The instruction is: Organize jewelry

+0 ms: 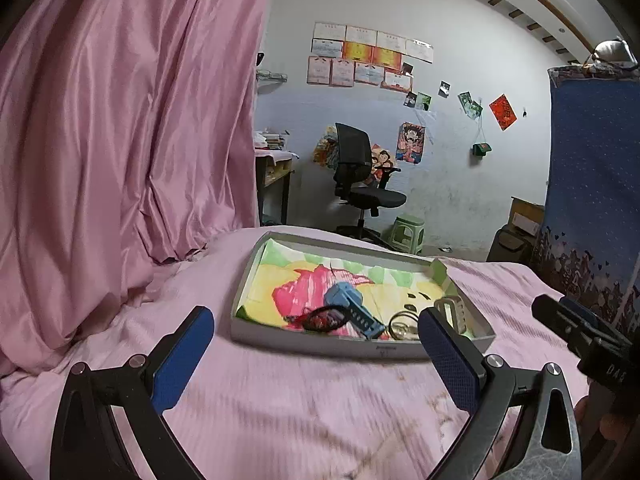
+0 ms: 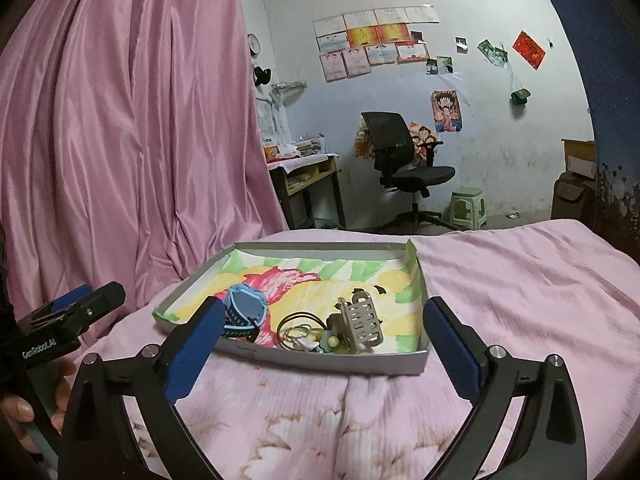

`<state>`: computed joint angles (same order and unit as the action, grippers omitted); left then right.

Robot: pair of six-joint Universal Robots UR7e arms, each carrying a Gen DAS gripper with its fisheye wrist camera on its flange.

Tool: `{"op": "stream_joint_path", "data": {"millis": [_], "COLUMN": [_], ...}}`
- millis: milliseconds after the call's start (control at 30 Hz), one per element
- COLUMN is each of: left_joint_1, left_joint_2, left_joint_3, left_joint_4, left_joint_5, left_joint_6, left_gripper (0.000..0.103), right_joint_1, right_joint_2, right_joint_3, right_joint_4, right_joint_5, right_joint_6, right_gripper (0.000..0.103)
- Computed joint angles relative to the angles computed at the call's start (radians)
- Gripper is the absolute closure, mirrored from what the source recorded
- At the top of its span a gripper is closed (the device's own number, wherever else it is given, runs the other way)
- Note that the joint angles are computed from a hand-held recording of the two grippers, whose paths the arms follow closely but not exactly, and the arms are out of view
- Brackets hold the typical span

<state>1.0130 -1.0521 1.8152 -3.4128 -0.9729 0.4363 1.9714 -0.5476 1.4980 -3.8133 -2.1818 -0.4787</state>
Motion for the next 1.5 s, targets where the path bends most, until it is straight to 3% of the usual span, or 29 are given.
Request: {"op": "stream_joint_path", "data": {"millis": [567, 867, 1167, 1500], "left_joint_1": [-0.071, -0.094, -0.126, -0.136], "left_joint_2": [-0.122, -0.176, -0.188, -0.191], "left_joint_3": [0.209, 0.287, 0.348, 0.388], "left_joint_4": [-0.087, -0.068, -0.098, -0.144], "left_joint_5": [0.077, 0.104, 0.162, 0.179], "left_joint_6": [0.013, -0.03, -0.051, -0.074], "left_gripper": [0.0, 0.0, 0.0, 0.0], "right_joint_1": [0.046, 0.069, 0.093, 0.103], "right_joint_2": [-0.038, -0.043, -0.048, -0.046], "right_joint_3": [0.16, 0.213, 0.273, 0.317], "right_joint_4": [-0.113, -0.151, -0.204, -0.249], "right_joint_5": [-0.029, -0.06, -0.093, -0.114], "right_joint_6": [0.026, 0.026, 0.027, 0.021], "right_gripper": [0.002, 0.002, 0.002, 0.002]}}
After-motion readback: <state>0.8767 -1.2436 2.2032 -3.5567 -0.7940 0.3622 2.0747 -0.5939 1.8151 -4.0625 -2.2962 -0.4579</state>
